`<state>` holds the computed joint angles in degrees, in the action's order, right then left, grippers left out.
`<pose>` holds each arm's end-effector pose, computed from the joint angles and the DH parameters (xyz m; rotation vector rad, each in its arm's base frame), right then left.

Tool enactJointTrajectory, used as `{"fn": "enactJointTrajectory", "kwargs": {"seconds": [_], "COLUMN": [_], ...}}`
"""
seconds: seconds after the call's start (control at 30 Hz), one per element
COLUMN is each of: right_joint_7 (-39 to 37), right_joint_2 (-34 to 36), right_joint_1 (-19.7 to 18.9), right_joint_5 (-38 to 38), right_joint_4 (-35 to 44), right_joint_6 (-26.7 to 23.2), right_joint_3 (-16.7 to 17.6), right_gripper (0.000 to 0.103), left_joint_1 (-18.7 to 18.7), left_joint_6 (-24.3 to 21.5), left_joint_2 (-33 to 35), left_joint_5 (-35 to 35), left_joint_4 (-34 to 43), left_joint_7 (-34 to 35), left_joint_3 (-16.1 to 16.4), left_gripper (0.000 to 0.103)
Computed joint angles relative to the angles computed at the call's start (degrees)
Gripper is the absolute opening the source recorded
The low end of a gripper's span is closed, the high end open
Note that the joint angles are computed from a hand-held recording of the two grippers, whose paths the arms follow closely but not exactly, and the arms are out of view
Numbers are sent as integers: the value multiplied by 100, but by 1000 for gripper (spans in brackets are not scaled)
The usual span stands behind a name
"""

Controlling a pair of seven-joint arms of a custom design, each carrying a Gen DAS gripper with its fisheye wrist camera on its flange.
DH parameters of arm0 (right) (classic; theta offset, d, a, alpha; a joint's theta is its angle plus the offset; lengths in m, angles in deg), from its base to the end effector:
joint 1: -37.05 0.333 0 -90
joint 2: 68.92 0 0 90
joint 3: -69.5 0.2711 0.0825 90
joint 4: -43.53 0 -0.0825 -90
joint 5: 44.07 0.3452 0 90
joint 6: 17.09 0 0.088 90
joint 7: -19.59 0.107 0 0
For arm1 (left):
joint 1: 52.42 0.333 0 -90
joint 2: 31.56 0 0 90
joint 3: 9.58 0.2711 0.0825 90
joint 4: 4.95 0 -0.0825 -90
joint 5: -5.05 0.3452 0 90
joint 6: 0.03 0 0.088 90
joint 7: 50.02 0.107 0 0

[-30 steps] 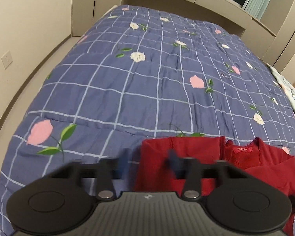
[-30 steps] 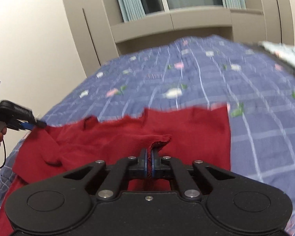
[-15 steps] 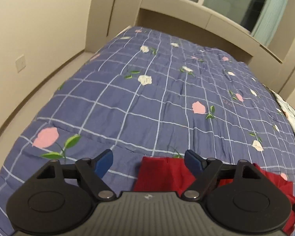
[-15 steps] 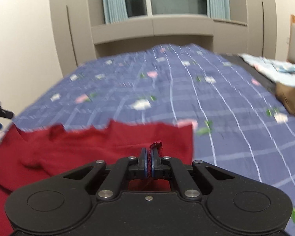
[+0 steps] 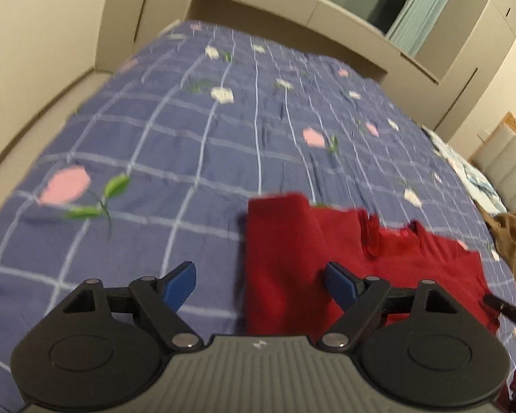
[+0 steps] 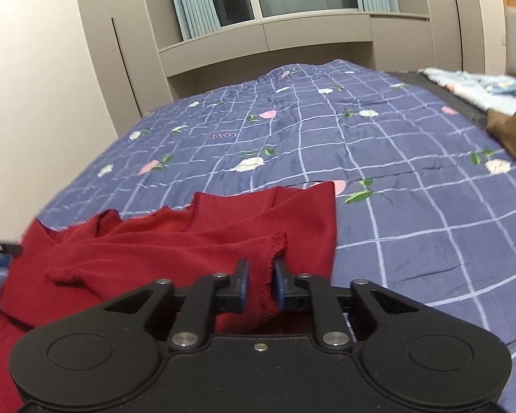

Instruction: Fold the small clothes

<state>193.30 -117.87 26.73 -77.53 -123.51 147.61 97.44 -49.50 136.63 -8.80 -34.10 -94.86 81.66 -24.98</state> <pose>0.3198 0.1197 0.4270 -1.0525 2.1103 -0.8518 0.6429 -0.1234 0.4426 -1.4893 2.4893 -1.1780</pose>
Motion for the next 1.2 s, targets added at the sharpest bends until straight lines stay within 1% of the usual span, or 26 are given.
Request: {"fn": "enactJointTrajectory", "kwargs": {"seconds": [0.03,0.1,0.13,0.17,0.2,0.23,0.27,0.33,0.37,0.43,0.5,0.53,0.57,0.6,0.63,0.67,0.73,0.77,0.83,0.87,0.9,0.97,1.0,1.03,1.13,1.2], "right_joint_7": [34,-3,-41,-63,-107,-137,-121,-101,-126,-164,-131,-25,107,235,333,398,503,503,423,337,201,-7,-23,3,239,374], "right_joint_2": [7,103,215,289,353,388,355,267,287,470,634,611,541,466,375,311,200,201,296,396,528,715,747,711,501,526], "right_joint_1": [-5,-23,-48,-73,-85,-126,-201,-318,-307,-160,-14,8,24,36,51,47,-12,-49,-135,-184,-201,-233,-273,-320,-446,-402], "right_joint_5": [18,67,98,118,132,117,65,-153,-237,-301,-342,-425,-499,-542,-570,-584,-574,-547,-460,-435,-413,-483,-580,-707,-1135,-1259], "right_joint_4": [-27,-17,40,72,110,177,251,382,465,541,531,476,402,333,242,176,58,33,61,128,241,469,541,596,701,747], "right_joint_6": [91,217,244,283,293,234,99,-131,-313,-484,-541,-504,-431,-365,-252,-153,59,169,300,320,245,-42,-93,-167,-469,-631], "right_joint_3": [-40,-112,-123,-123,-122,-56,78,318,365,214,27,5,-14,-37,-94,-129,-160,-178,-178,-154,-135,-25,36,125,382,341], "right_gripper": [25,29,29,25,17,3,2,2,2,2,2,3,6,10,16,17,24,27,27,15,2,2,2,2,2,2], "left_joint_1": [-26,-98,-139,-153,-161,-168,-156,-155,-218,-371,-332,-313,-283,-229,-162,-82,-56,-89,-271,-442,-635,-857,-945,-967,-729,-671], "left_joint_6": [44,77,17,60,217,388,543,786,931,1145,1233,1302,1350,1338,1290,1271,1287,1318,1401,1435,1485,1392,1304,1377,1859,2145], "left_joint_2": [-25,-14,15,-2,-66,-148,-238,-363,-406,-374,-372,-410,-443,-472,-467,-454,-399,-347,-175,-30,114,426,561,594,465,412], "left_joint_5": [52,214,331,345,294,232,124,-48,37,426,422,412,378,301,167,-43,-244,-250,55,452,911,1592,1840,1944,1855,1879], "left_joint_4": [-64,-78,-25,-61,-175,-306,-439,-644,-746,-834,-873,-905,-925,-922,-874,-822,-702,-624,-423,-269,-119,233,404,412,75,-105], "left_joint_7": [-13,-155,-293,-364,-392,-401,-396,-439,-586,-993,-1091,-1066,-996,-873,-712,-489,-288,-284,-543,-837,-1230,-1875,-2236,-2470,-2413,-2391], "left_joint_3": [16,61,89,82,57,34,5,-9,44,180,132,101,64,18,-37,-106,-142,-133,-41,81,231,419,501,505,159,58], "left_gripper": [82,59,37,28,24,18,15,15,14,15,21,29,43,51,67,76,78,78,78,74,69,47,42,40,21,21]}}
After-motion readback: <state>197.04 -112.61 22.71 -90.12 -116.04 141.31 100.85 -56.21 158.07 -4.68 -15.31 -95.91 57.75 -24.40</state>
